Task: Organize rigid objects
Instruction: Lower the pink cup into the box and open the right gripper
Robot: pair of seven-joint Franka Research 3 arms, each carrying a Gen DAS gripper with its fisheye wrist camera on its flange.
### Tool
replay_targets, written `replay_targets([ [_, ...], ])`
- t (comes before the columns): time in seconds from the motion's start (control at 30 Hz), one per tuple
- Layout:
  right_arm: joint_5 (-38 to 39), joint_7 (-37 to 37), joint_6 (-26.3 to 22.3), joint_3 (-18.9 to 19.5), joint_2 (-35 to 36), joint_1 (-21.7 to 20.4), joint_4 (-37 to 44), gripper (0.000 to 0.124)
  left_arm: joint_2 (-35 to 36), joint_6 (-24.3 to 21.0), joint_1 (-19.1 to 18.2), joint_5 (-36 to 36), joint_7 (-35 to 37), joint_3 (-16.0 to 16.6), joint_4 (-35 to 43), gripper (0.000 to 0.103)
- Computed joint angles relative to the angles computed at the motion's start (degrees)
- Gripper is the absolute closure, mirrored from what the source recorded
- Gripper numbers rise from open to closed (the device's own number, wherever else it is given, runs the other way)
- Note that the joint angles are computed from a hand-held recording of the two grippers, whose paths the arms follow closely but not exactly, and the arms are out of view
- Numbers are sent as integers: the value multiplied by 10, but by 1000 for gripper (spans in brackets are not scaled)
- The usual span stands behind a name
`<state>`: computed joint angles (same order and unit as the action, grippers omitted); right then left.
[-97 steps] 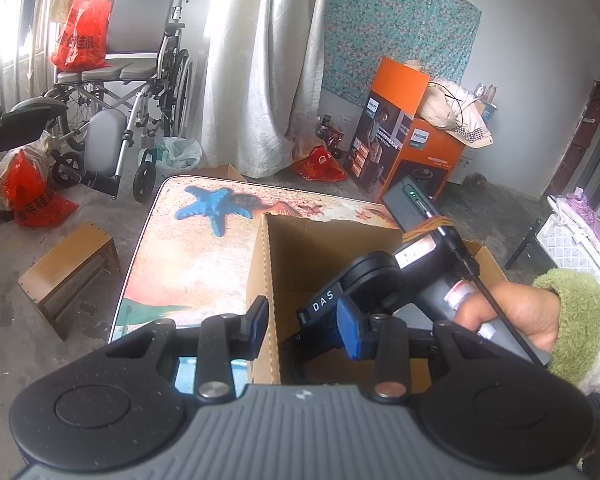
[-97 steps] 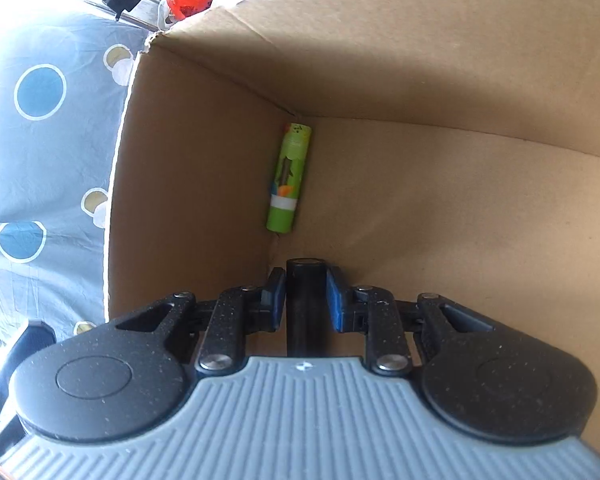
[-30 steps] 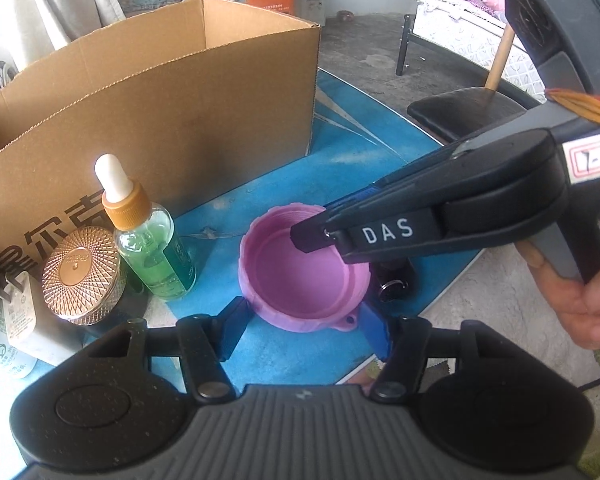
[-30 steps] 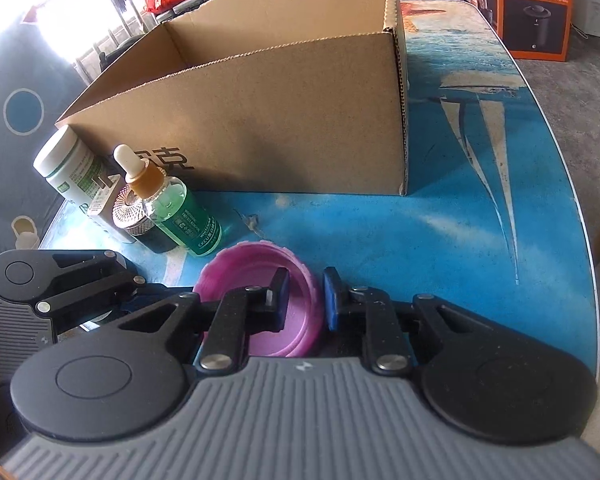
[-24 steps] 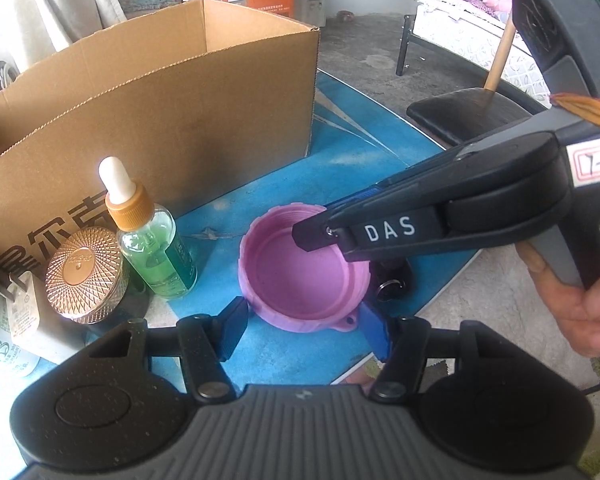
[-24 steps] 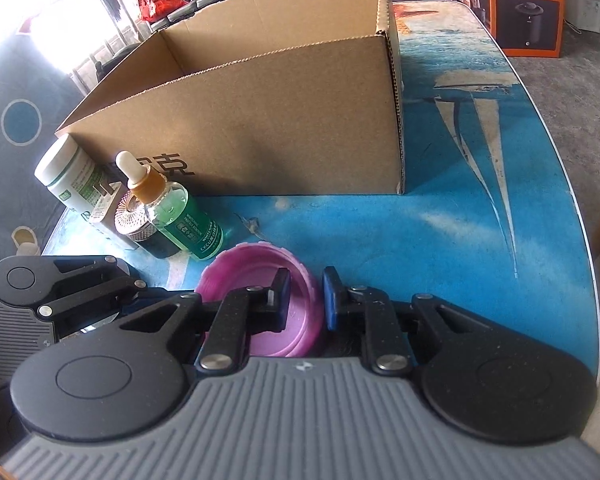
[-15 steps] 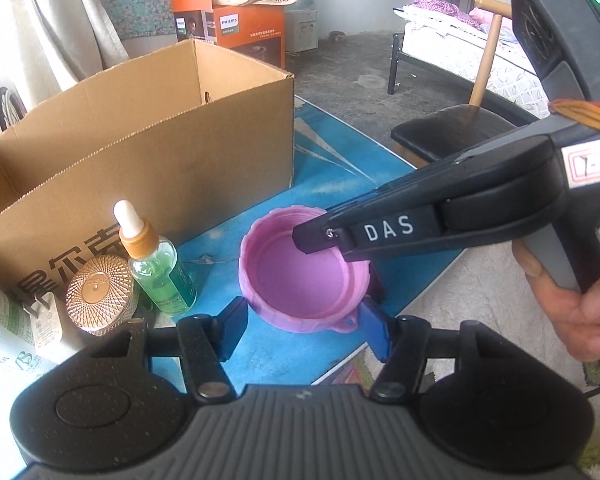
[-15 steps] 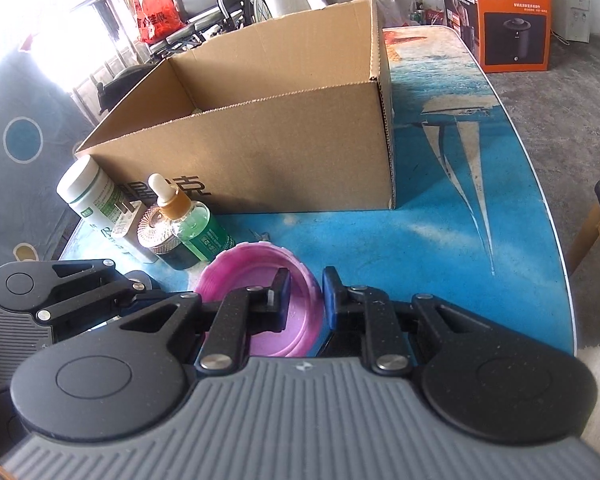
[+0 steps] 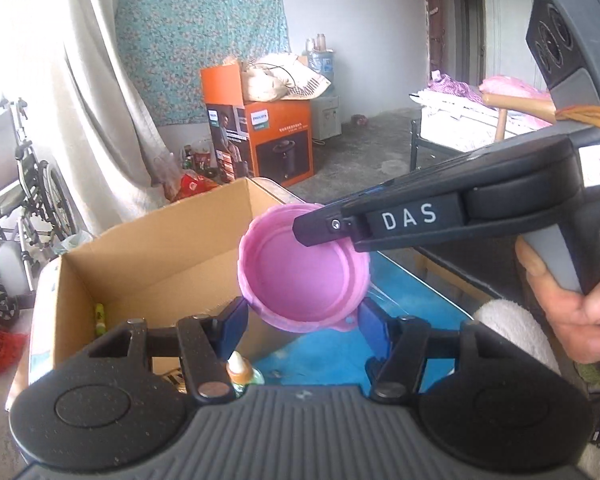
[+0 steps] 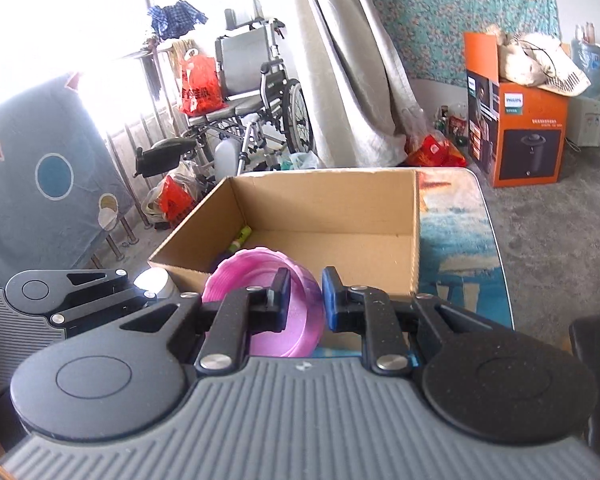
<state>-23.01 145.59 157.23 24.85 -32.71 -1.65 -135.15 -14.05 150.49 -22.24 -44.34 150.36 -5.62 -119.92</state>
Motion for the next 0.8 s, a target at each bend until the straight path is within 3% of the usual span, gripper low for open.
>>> replay_targets([
  [0.1, -12, -51, 7, -16, 67, 4, 69, 108, 31, -10, 18, 18, -37, 2, 52, 41],
  [0.23, 24, -142, -4, -76, 179, 60, 174, 108, 102, -61, 63, 68, -119, -6, 149, 41],
  [0.37, 164, -283, -78, -143, 309, 123, 318, 108, 200, -144, 106, 111, -196, -18, 272, 40],
  [0.47, 271, -358, -169, -167, 407, 135, 438, 108, 286, -217, 129, 159, -256, -24, 383, 40],
  [0.57, 347, -386, -243, -182, 481, 135, 524, 108, 346, -266, 144, 200, -294, -32, 460, 41],
  [0.8, 418, -399, -328, -207, 576, 143, 618, 110, 378, -275, 164, 276, -321, -64, 481, 43],
])
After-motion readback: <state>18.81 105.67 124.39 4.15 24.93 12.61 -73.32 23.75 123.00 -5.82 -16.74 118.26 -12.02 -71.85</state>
